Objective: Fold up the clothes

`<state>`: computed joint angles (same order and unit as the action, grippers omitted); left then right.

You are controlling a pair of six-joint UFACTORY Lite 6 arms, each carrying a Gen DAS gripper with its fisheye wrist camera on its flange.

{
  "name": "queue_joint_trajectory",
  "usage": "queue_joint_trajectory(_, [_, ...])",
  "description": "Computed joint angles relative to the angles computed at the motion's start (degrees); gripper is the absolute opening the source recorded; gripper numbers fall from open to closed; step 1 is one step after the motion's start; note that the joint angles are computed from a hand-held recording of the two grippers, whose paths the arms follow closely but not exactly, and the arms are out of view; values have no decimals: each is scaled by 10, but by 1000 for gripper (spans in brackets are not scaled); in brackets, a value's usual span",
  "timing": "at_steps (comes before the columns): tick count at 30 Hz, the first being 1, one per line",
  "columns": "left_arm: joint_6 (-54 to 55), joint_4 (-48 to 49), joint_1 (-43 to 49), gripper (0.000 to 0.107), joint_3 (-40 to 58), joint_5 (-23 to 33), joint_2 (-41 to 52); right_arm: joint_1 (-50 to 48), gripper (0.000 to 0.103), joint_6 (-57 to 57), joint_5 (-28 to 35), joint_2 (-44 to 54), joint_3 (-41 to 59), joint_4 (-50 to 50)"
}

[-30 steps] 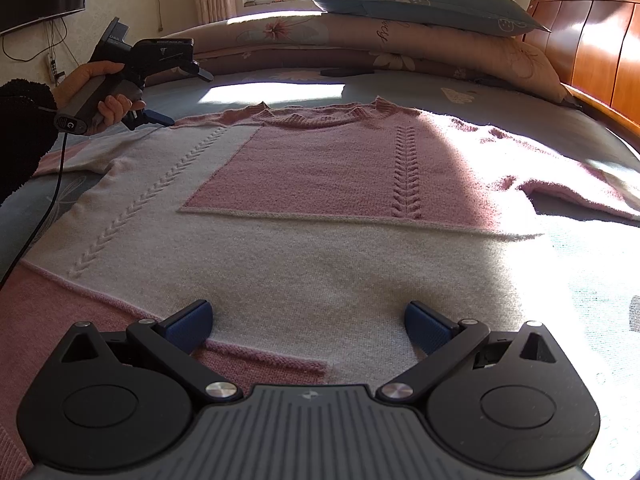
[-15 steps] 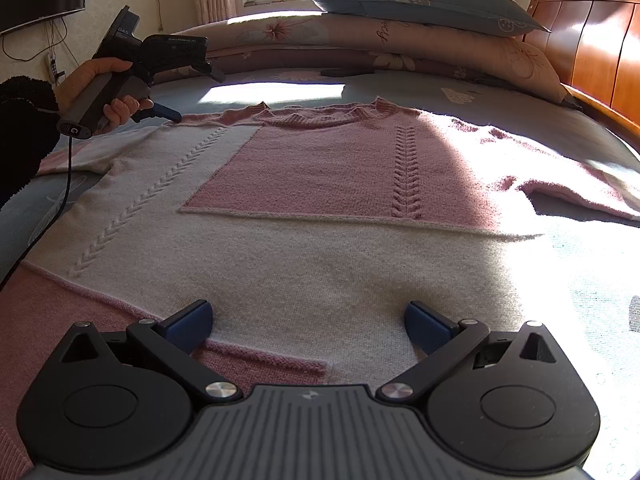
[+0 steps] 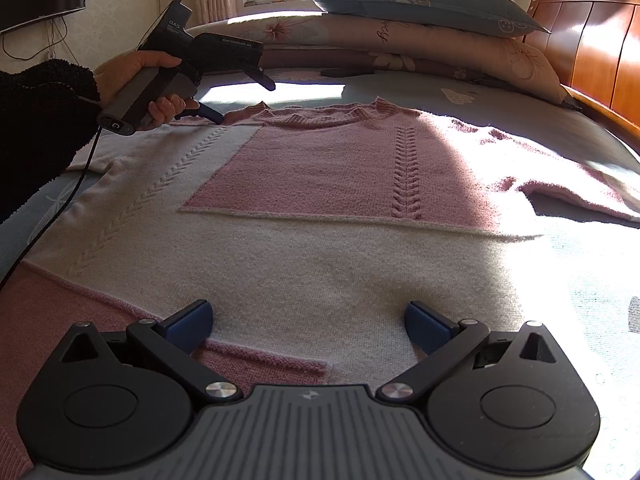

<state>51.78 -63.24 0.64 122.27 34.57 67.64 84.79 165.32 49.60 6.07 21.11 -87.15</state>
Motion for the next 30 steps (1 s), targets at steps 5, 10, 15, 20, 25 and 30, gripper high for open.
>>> queue_joint_trajectory(5, [102,-126,14,102,-105,9,-71,2,103,-2,1,2,2,3])
queue_joint_trajectory(10, [93,-87,-1,102,-104,15,-60,4,103,-8,2,4,5,9])
queue_joint_trajectory(15, [62,-65,-23,102,-4,-36,8,7,103,-9,3,3,6,12])
queue_joint_trajectory(20, [-4,-21,-24,102,-43,-47,-37,6,103,-7,3,2,4,10])
queue_joint_trajectory(25, [-25,41,-21,102,-226,-53,-220,5,103,-14,3,5,8,13])
queue_joint_trajectory(30, [-162,225,-27,102,-385,-46,-448,5,103,-19,3,2,8,16])
